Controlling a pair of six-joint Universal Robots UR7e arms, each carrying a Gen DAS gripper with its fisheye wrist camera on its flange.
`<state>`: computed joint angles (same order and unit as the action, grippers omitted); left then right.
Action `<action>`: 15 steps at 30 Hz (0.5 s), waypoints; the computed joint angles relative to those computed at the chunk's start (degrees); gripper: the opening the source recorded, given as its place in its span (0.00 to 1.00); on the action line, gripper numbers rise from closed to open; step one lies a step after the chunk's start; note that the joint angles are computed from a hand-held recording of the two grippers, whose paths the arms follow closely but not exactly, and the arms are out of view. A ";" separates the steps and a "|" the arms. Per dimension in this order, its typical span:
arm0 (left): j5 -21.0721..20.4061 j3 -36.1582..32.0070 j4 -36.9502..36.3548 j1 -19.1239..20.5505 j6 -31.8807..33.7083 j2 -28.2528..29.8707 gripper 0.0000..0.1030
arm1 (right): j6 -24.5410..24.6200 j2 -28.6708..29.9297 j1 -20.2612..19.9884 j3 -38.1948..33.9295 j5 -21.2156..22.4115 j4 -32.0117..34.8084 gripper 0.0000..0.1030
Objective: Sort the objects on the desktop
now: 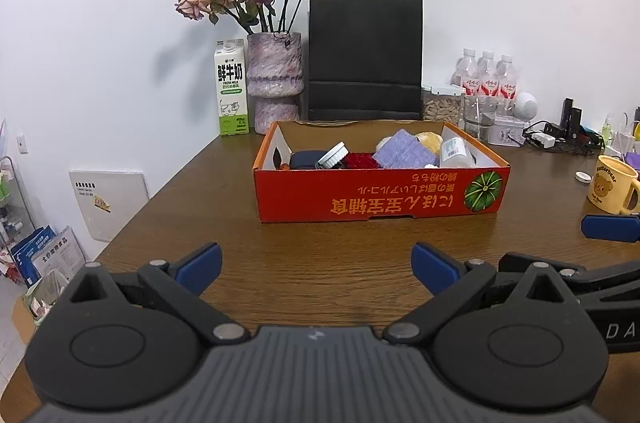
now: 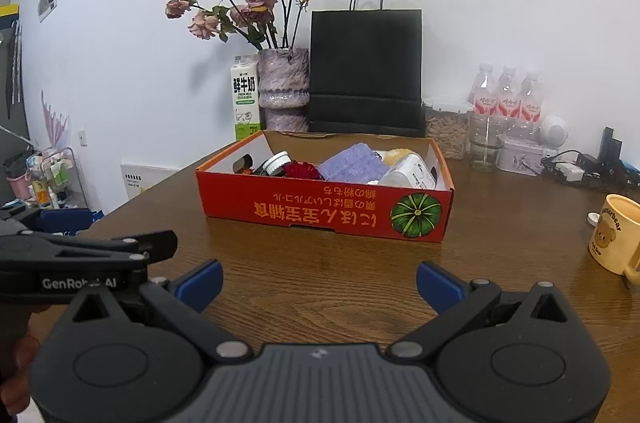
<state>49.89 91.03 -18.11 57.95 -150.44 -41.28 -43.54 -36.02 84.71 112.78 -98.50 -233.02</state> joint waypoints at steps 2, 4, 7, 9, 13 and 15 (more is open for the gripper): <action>-0.09 0.00 0.02 -0.09 0.05 0.04 1.00 | 0.06 -0.07 -0.10 0.17 0.09 -0.12 1.00; -0.25 -0.09 0.10 -0.17 0.03 0.14 1.00 | 0.08 -0.10 -0.15 0.18 0.04 -0.11 1.00; -0.26 -0.06 0.00 -0.19 0.07 0.14 1.00 | 0.15 -0.19 -0.25 0.21 0.20 -0.03 1.00; -0.26 -0.12 0.12 -0.19 -0.05 0.18 1.00 | 0.25 -0.24 -0.34 0.29 0.36 0.02 1.00; -0.35 -0.23 0.45 -0.28 -0.32 0.18 1.00 | 0.28 -0.32 -0.41 0.40 0.49 0.05 1.00; -0.36 -0.22 0.39 -0.29 -0.27 0.20 1.00 | 0.32 -0.31 -0.43 0.40 0.51 0.02 1.00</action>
